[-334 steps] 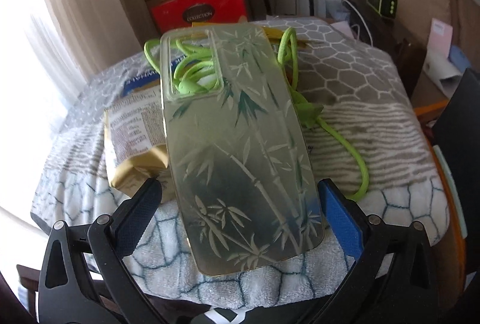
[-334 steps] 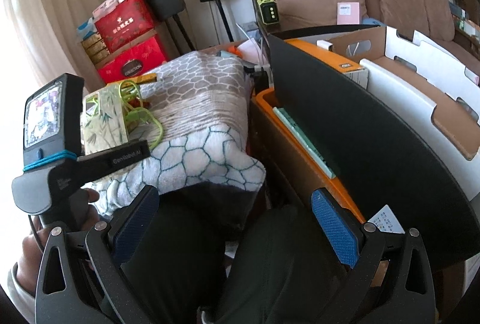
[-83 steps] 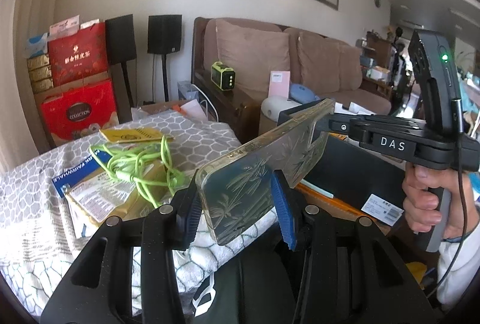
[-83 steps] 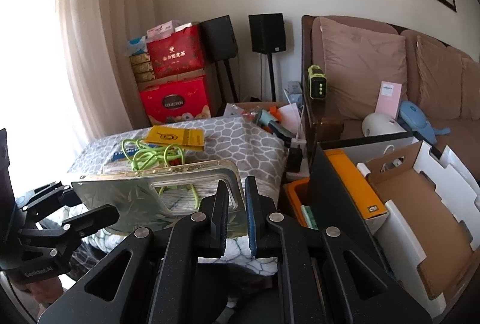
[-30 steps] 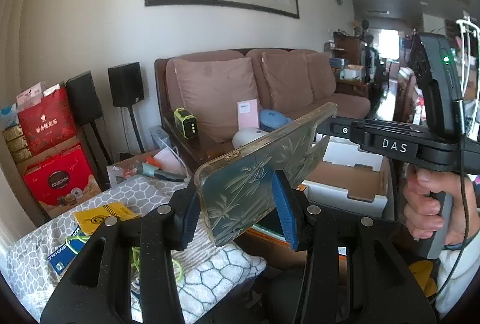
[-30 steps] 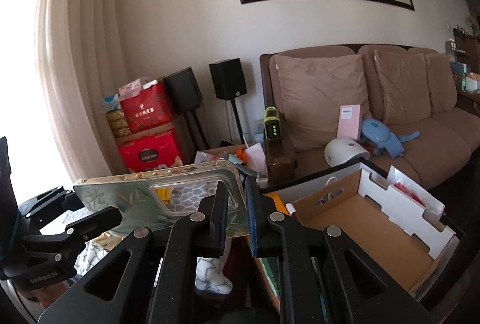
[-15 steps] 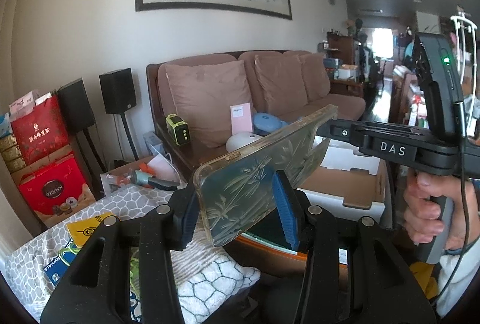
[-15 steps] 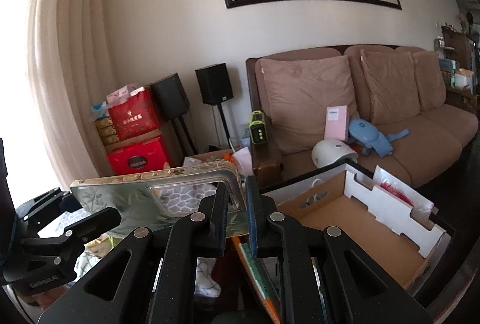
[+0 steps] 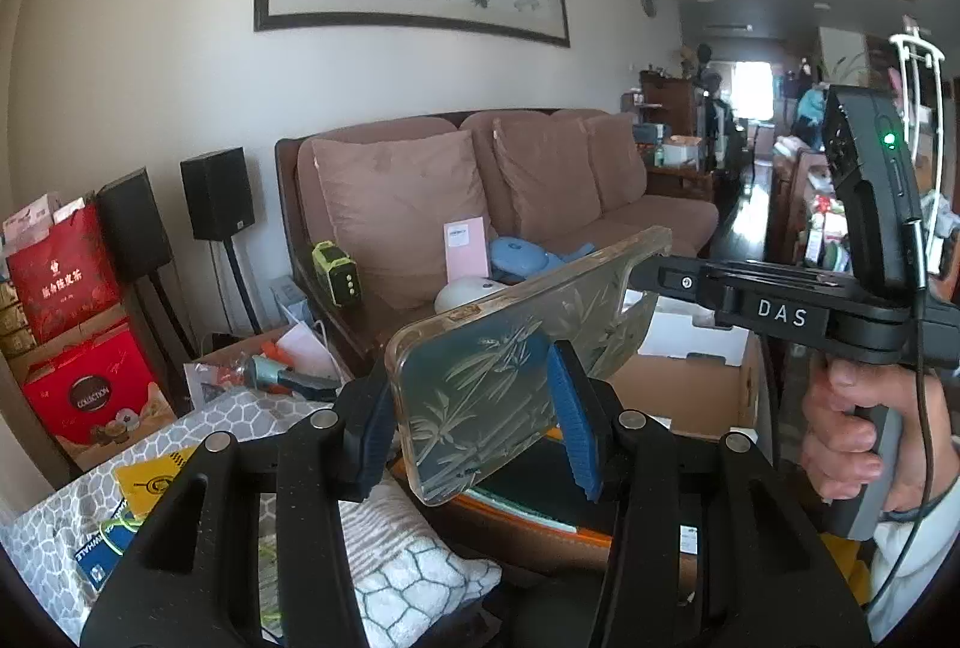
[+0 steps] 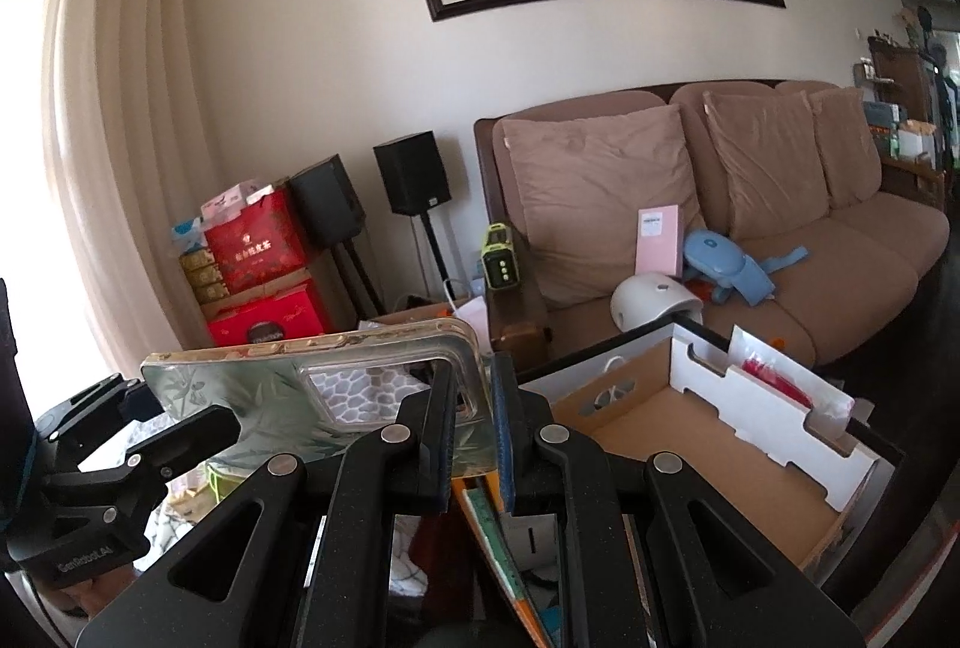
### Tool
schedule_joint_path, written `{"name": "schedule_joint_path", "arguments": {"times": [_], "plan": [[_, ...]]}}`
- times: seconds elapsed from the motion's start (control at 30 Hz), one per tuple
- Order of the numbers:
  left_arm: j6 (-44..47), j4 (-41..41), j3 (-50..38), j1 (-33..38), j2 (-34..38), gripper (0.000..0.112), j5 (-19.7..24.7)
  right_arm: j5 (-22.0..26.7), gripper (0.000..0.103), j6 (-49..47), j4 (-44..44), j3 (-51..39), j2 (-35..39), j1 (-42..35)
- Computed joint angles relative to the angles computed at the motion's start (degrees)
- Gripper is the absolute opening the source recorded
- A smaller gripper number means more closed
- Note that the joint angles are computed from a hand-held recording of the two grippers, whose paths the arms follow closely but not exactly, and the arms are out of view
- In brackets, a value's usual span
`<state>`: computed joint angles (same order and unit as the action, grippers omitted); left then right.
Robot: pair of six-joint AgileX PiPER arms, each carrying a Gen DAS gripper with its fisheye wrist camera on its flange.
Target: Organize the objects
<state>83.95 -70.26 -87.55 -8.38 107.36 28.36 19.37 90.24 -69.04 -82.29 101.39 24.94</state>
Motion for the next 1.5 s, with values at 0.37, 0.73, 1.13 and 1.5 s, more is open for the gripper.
{"name": "schedule_joint_path", "arguments": {"times": [0.37,0.73,1.13,1.5], "plan": [[-1.5,1.5,-2.0,-1.9,1.0,0.045,-0.5,-1.7,0.01,2.2,-0.9,2.3,-1.8,-2.0],[-2.0,1.3,-2.9,-3.3,1.5,0.045,-1.0,-2.6,0.01,3.7,-1.6,3.7,-3.0,-3.2],[-5.0,3.4,-6.0,-5.4,2.9,0.045,-1.1,-4.6,0.01,10.3,-6.6,6.9,-5.4,-5.6],[-5.9,4.6,-7.7,-6.8,3.7,0.046,-1.6,-5.1,0.01,14.7,-9.8,8.5,-6.5,-6.4]]}}
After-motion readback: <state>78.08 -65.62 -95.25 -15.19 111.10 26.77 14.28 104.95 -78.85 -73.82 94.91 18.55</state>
